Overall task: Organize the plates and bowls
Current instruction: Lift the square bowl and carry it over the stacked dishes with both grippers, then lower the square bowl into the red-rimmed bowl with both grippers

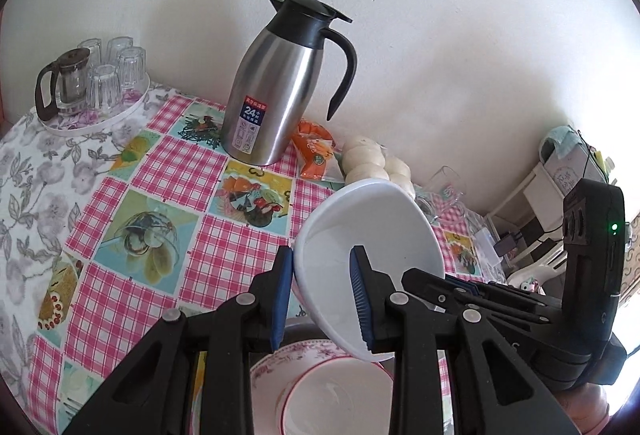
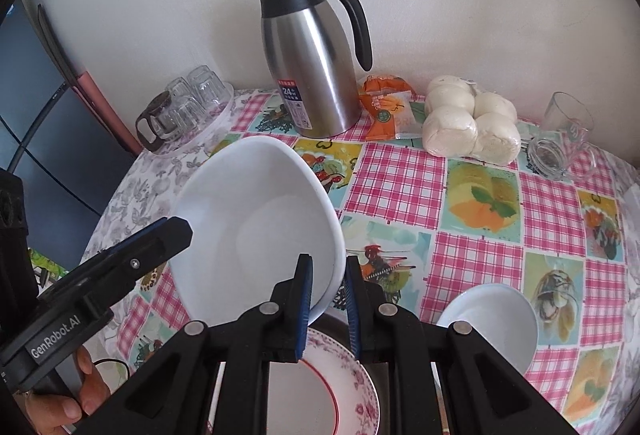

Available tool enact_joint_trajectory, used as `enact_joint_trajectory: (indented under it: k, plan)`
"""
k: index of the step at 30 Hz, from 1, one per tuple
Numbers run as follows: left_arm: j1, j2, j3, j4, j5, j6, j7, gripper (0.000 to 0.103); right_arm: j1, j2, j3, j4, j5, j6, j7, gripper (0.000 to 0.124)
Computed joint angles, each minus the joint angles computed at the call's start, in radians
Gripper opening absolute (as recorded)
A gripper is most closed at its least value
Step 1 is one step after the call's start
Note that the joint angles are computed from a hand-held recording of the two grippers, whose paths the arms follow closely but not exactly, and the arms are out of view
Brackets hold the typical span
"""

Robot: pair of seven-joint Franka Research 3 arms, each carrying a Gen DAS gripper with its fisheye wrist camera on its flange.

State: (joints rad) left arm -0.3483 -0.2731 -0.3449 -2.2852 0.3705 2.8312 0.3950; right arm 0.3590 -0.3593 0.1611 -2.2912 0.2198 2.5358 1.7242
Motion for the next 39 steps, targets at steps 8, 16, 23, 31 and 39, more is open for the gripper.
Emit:
enact_joint_trajectory:
  k: [8, 16, 23, 31, 39]
  plan:
    - [-0.002, -0.054, -0.033, -0.038, 0.019, -0.010, -0.060, 0.030, 0.004, -0.083, 0.004, -0.056, 0.011, -0.006, 0.010, 0.017]
    - [-0.011, -0.094, -0.066, -0.046, 0.059, -0.060, -0.109, 0.030, 0.010, -0.156, 0.011, -0.116, 0.028, -0.012, 0.020, 0.017]
    - [-0.035, -0.127, -0.071, -0.068, 0.063, -0.083, -0.123, 0.030, 0.023, -0.228, 0.014, -0.181, 0.054, -0.015, 0.034, 0.017]
    - [-0.053, -0.163, -0.086, -0.085, 0.075, -0.112, -0.133, 0.030, 0.036, -0.297, 0.025, -0.243, 0.078, -0.009, 0.052, 0.017]
    - [-0.090, -0.182, -0.066, -0.121, 0.022, -0.108, -0.104, 0.030, 0.063, -0.349, 0.025, -0.316, 0.110, 0.019, 0.068, 0.017]
